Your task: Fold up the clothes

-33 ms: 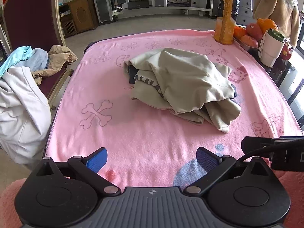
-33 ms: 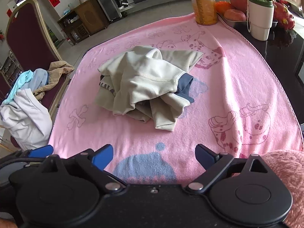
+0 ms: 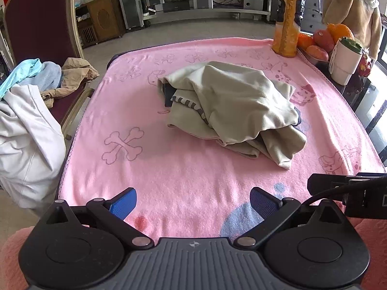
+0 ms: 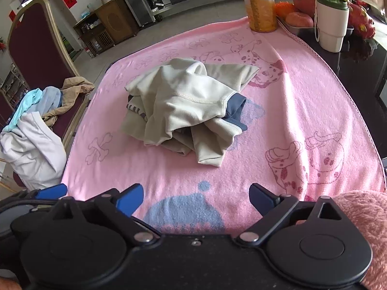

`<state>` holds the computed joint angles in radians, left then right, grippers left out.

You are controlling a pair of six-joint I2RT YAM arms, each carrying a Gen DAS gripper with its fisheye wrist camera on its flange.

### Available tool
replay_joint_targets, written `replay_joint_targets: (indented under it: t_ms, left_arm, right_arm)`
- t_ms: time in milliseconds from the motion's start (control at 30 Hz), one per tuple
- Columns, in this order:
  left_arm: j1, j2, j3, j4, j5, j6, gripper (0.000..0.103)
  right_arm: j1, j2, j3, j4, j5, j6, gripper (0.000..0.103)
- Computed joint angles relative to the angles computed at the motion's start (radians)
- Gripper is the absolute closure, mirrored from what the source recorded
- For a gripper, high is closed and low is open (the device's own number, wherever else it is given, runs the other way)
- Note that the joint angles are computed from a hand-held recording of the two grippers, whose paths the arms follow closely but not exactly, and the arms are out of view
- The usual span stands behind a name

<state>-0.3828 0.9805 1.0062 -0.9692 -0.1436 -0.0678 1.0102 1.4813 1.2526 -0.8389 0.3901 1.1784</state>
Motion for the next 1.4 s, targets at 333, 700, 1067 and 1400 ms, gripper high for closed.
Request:
replay_joint_targets:
  t_ms: [333,700,1067,1400]
  left_arm:
    - [-0.044,-0.013,0.029,-0.044,-0.043,-0.028,0.002]
    - [-0.046,-0.018,0.044,-0.058,-0.047,-0.033,0.002]
    - [-0.056,-0.011,0.044,-0.062,-0.053,-0.043,0.002]
    - [-0.051,-0.009,0.042,-0.063,-0.051,-0.044,0.002]
  right_arm:
    - [0.034,-0.015,0.024,-0.048,0.061,0.013,0.003]
    - [0.057,-0.006,0.049,-0.075,0.086,0.028,0.002]
    - [0.052,-0.006,0.046,-0.078,0.074,0.030,0.001]
    - [0.048,-0.004,0.044,-0.076,0.065,0.024,0.000]
